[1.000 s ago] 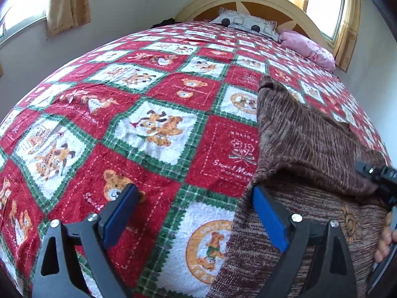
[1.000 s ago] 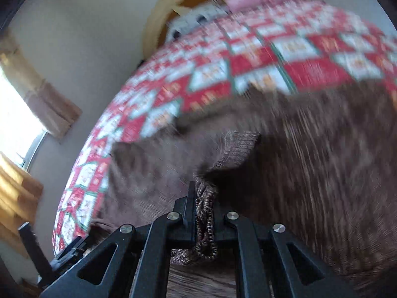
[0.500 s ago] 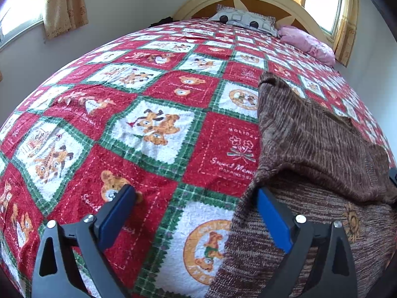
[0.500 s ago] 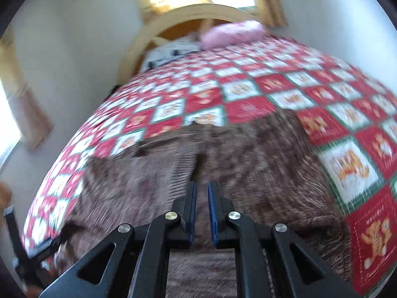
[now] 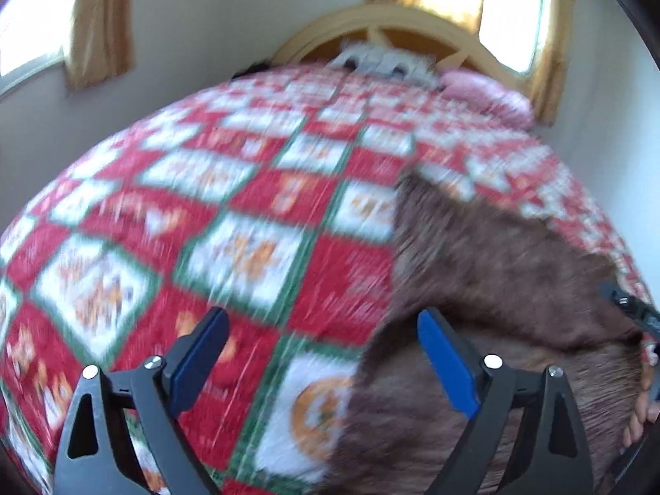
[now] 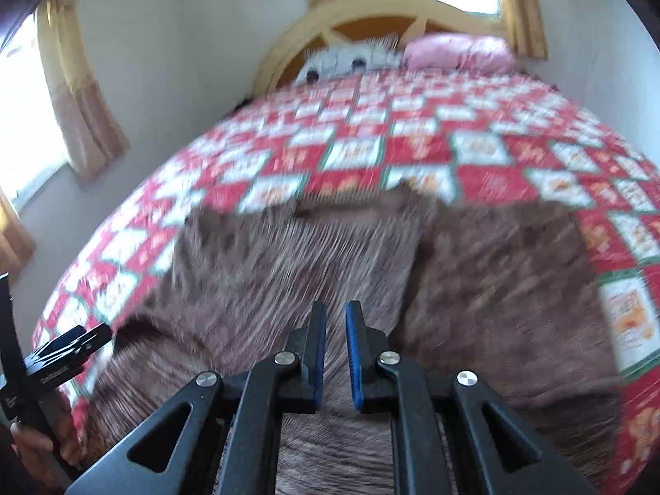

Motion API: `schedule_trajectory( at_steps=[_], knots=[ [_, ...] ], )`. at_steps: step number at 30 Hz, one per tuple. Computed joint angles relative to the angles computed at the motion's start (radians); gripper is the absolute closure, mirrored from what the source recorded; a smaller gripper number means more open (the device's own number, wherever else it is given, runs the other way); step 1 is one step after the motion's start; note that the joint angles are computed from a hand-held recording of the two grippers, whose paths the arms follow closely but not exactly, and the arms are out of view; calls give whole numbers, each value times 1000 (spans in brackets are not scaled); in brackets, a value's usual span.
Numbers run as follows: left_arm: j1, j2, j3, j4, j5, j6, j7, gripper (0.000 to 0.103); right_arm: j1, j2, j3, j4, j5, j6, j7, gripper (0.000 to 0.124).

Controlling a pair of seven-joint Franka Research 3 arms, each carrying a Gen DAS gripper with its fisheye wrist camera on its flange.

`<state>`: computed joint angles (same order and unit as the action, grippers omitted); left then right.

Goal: Fold small clothes

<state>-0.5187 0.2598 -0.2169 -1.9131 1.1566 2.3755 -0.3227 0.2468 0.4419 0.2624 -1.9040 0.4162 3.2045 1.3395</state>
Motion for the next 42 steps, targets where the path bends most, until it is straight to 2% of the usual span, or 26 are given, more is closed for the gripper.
schedule_trajectory(
  at_steps=[1,3,5,6,7,9,11,14,16,17,18,20,21,22,24,25,26,29,32,34,35,37,38,39,41,42],
  knots=[
    [-3,4,4,28,28,-1,15,7,11,-4,-31,6,-64,-11,67,114],
    [6,41,12,109,40,10,92,7,85,11,-125,63,-31,-66,57,114],
    [20,83,27,175,12,35,146,7,116,38,-170,122,-63,-118,87,114],
    [38,110,39,207,-15,69,167,7,100,44,-150,136,-78,-135,92,114],
    [51,124,49,219,-42,99,184,7,62,52,-96,151,-35,-145,38,114],
    [98,162,58,242,-137,193,244,7,-45,80,53,180,27,-159,-64,114],
    [173,209,32,258,-283,330,363,7,-101,111,150,212,97,-188,-149,114],
    [277,276,-35,260,-468,506,509,7,-118,195,231,318,173,-295,-216,114],
    [378,345,-152,281,-596,570,629,7,-83,245,234,392,187,-365,-229,114],
    [408,380,-196,296,-654,595,695,7,-50,272,220,434,182,-386,-227,114],
    [406,408,-204,318,-691,606,742,6,-20,291,203,462,181,-394,-223,114],
    [355,427,-156,371,-653,591,759,6,45,341,157,529,162,-439,-208,114],
    [358,447,-169,394,-661,596,803,13,70,357,134,543,151,-446,-198,114],
    [385,478,-213,419,-684,610,865,21,66,351,147,522,190,-409,-241,114],
    [460,566,-346,486,-770,593,1023,78,52,345,157,516,238,-422,-275,114],
    [466,602,-373,532,-778,565,1034,82,38,349,171,514,274,-428,-299,114],
    [460,616,-370,557,-792,558,1050,84,27,351,183,514,308,-435,-319,114],
    [394,647,-301,669,-796,528,1086,94,35,342,170,504,360,-440,-351,114],
    [322,631,-169,747,-797,521,1036,95,50,333,154,496,390,-438,-370,114],
    [270,609,-72,793,-793,472,997,96,47,332,155,495,414,-444,-385,114],
    [257,586,-46,784,-791,460,1000,96,44,331,157,493,429,-447,-394,114],
    [246,534,-37,750,-788,415,1068,86,40,329,156,493,451,-457,-408,114],
    [242,511,-41,728,-792,394,1109,66,39,326,156,489,462,-460,-416,114],
    [225,483,-25,696,-809,383,1146,38,35,320,157,480,475,-460,-426,114],
    [246,400,-49,546,-818,428,1178,16,41,327,146,494,483,-473,-428,114],
    [262,378,-74,494,-848,443,1213,15,41,323,144,491,490,-473,-432,114]
  ],
)
